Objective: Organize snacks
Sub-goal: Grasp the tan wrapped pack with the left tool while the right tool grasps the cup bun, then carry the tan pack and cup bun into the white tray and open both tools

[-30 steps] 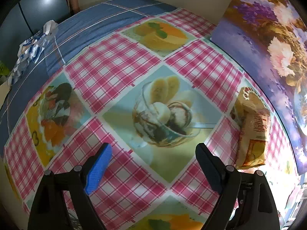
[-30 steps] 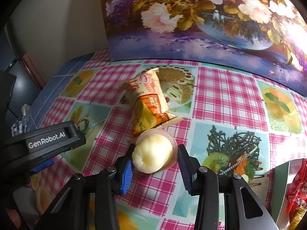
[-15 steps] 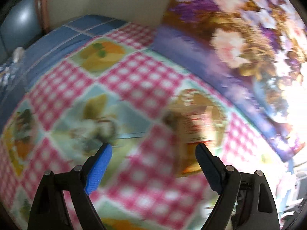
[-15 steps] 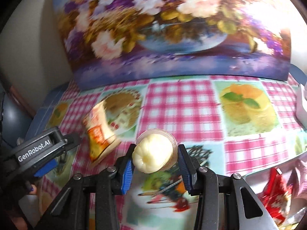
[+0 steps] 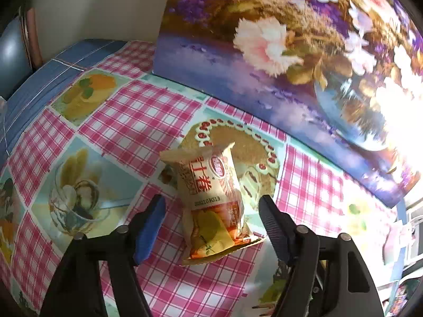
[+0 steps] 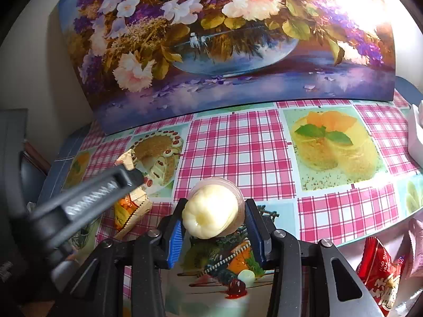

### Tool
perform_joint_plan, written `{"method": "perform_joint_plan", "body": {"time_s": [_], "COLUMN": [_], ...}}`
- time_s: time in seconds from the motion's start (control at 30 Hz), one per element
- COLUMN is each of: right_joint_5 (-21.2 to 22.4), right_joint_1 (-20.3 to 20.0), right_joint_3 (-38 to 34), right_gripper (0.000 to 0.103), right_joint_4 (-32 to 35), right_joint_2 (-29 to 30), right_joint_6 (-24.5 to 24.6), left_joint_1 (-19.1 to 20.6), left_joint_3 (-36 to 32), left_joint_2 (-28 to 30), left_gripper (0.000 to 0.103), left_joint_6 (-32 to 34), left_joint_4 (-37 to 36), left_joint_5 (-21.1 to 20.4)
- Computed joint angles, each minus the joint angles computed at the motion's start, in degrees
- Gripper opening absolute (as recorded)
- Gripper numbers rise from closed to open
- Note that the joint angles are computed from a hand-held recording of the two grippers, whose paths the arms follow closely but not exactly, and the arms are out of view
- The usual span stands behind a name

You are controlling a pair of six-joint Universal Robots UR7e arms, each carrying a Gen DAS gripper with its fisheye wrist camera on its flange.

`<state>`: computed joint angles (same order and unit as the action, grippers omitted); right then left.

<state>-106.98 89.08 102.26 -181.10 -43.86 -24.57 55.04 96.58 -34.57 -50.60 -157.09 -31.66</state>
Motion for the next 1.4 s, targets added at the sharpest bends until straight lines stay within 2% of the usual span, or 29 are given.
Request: {"method": "perform_joint_plan", "body": {"time_s": [0.07,0.13,0.2,0.3,0.57,0.87,1.07,1.17,1.27,1.4], "right_joint_5": [-0.1,-0.29,-0.4,-0.59,-1.86,-2.86,-1.73,-2.53,-2.16,-1.92], "right_joint_1": [-0.09,-0.13,-0.09,0.04,0.94,2.93,3.03,2.95,2.56,2.13], "right_joint_3": [-0.01,-0.01,-0.13,-0.17,0.82,7.52,14.64,17.4,20.63,24.29], "right_gripper": [0.045,0.045,0.045,0.045,0.045,0.045,0.045,0.045,0.045,0.045], "right_joint_4": [0.1,0.25,0.41,0.4,1.79,1.76,-0.49,-1.13,-3.08,-5.67], "right_joint_2": [-0.03,-0.04,0.03,0.07,-1.39,-9.65,-16.22,-18.68,-21.26,-24.24], "right_joint_6": [0.08,0.23,0.29,0.21,0.86,3.47,3.67,3.5,2.44,1.03], "left_joint_1": [0.19,0.07,0.08,0.03,-1.12,-7.68,-13.47,-15.27,-16.54,-18.74], "left_joint_3": [-0.12,0.24,0.53,1.2,3.3,7.84,12.18,13.99,16.6,18.84], "left_joint_2": [0.32,0.36,0.17,-0.25,-2.99,-9.35,-11.74,-12.27,-12.98,-13.66], "left_gripper": [0.05,0.05,0.043,0.04,0.038,0.038,0.038,0.038,0.038,0.038], "left_joint_6": [-0.65,-0.26,0.08,0.54,-4.66,-14.17,-17.94,-20.78,-20.43,-21.9], "left_joint_4": [0.25,-0.7,-1.17,-2.13,2.13,10.43,11.36,12.23,7.78,6.96], "left_joint_5": [-0.39,-0.06,-0.14,-0.51,-2.07,-1.31,0.02,-0.81,-2.22,-2.57]}}
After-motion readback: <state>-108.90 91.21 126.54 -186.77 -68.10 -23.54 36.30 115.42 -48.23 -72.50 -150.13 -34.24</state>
